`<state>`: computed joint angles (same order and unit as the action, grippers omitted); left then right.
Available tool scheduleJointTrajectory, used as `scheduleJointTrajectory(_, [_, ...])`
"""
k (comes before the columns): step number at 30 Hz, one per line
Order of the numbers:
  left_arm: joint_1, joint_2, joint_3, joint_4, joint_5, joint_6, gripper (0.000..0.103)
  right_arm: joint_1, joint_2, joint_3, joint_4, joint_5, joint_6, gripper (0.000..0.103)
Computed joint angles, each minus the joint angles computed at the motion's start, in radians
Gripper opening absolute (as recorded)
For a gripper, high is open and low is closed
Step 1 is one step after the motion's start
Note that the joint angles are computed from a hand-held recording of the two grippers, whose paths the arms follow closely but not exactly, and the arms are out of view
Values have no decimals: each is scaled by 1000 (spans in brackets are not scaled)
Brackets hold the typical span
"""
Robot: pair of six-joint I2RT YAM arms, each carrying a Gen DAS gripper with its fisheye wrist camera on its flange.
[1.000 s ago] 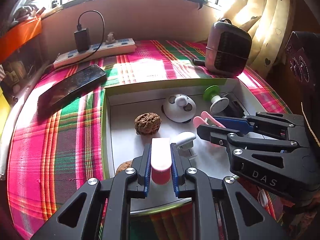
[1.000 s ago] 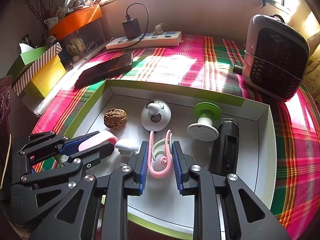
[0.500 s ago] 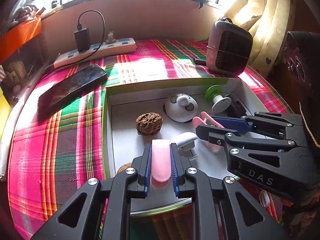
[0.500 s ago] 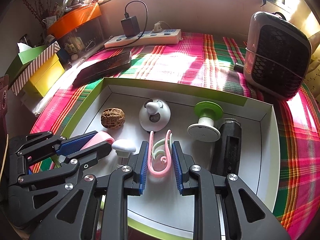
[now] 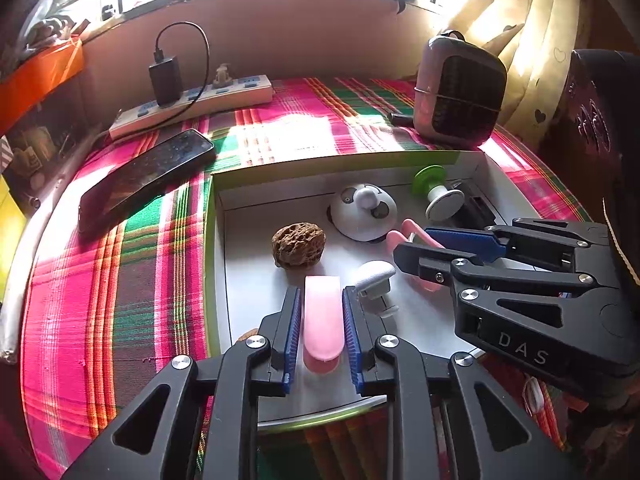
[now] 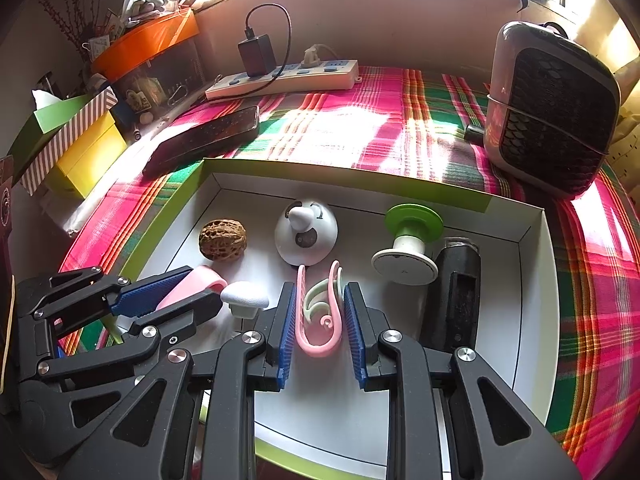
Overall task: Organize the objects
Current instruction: 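Lower the pink clip into the box with the left gripper while the right releases the hook there, then open the left gripper to drop the pink clip, then lift both grippers out of the box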
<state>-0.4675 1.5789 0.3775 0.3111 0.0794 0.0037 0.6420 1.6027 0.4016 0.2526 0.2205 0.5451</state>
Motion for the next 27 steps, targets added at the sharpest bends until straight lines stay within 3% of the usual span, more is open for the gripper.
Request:
scheduleJointTrajectory(10, [-8, -8, -5, -4, -4, -5, 28, 12, -14, -12, -4, 15, 30, 32])
scheduleJointTrajectory(27, [-21, -103, -51, -46, -18, -30, 31, 66, -106, -58, -39, 71, 82, 35])
